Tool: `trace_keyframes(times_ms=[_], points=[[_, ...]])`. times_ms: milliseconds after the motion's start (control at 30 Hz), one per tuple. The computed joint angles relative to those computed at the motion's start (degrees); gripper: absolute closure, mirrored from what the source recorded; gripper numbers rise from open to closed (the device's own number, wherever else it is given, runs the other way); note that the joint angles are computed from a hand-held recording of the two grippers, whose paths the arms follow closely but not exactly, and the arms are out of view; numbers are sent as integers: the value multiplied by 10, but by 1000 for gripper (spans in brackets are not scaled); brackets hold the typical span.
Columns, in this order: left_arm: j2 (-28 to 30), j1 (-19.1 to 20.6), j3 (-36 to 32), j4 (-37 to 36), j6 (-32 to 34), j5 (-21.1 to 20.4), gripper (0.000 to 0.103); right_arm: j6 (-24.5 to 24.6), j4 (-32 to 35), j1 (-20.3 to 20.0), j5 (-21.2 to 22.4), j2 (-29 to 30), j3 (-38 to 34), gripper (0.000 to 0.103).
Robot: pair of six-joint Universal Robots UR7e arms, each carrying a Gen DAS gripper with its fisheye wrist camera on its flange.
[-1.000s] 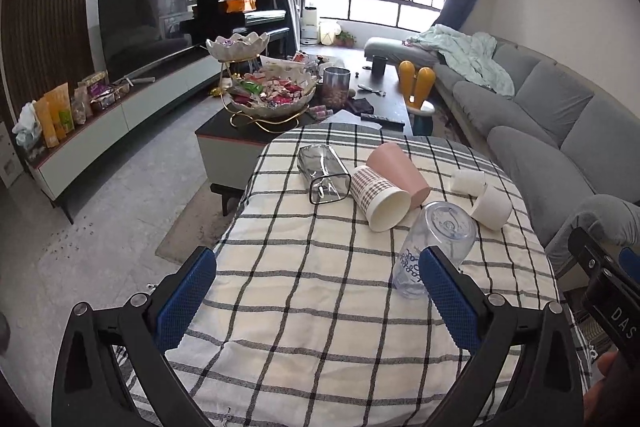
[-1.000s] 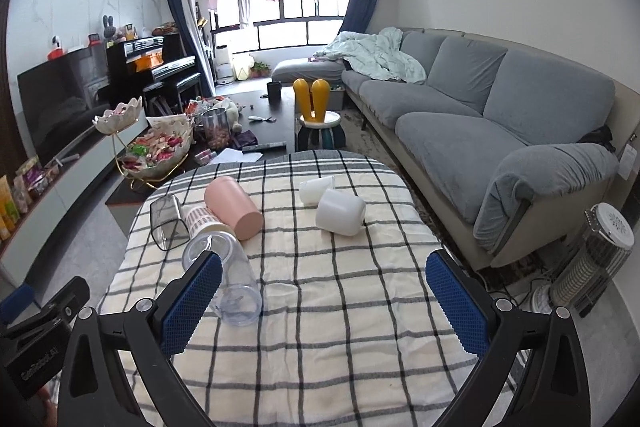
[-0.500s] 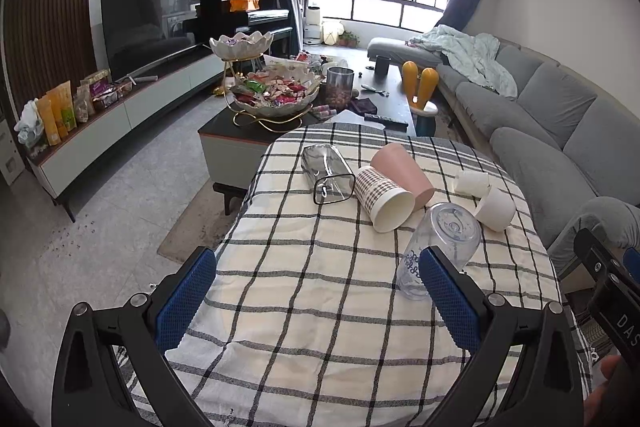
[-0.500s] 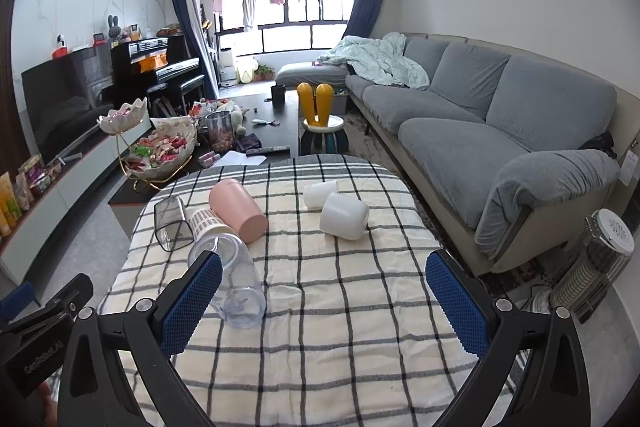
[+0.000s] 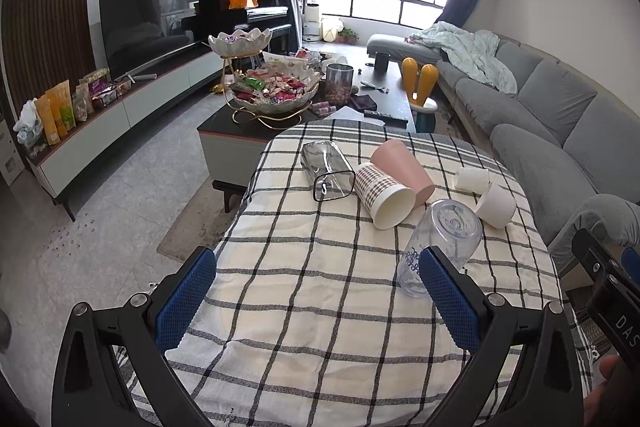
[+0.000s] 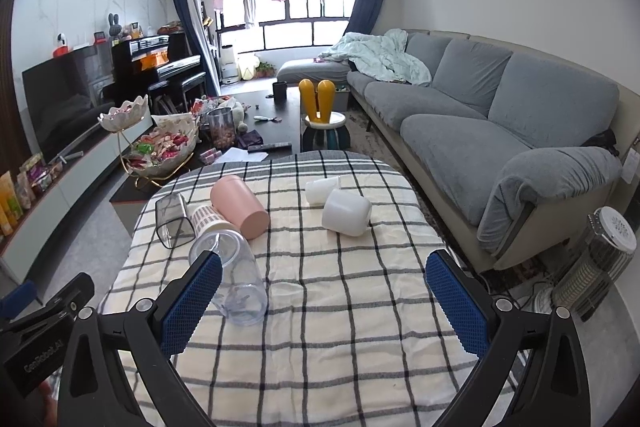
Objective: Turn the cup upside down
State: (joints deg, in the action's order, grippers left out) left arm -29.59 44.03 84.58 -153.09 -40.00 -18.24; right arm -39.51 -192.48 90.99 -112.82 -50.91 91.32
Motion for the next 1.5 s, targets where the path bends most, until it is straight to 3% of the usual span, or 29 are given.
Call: trace_keyframes(times_ms=[1233,1500], points=[[4,2,-7,10,3,0,0,4,7,-1,-2,0,0,1],[0,7,-9,28,-11,-23,0,3,8,-1,-3,1,-3,1]])
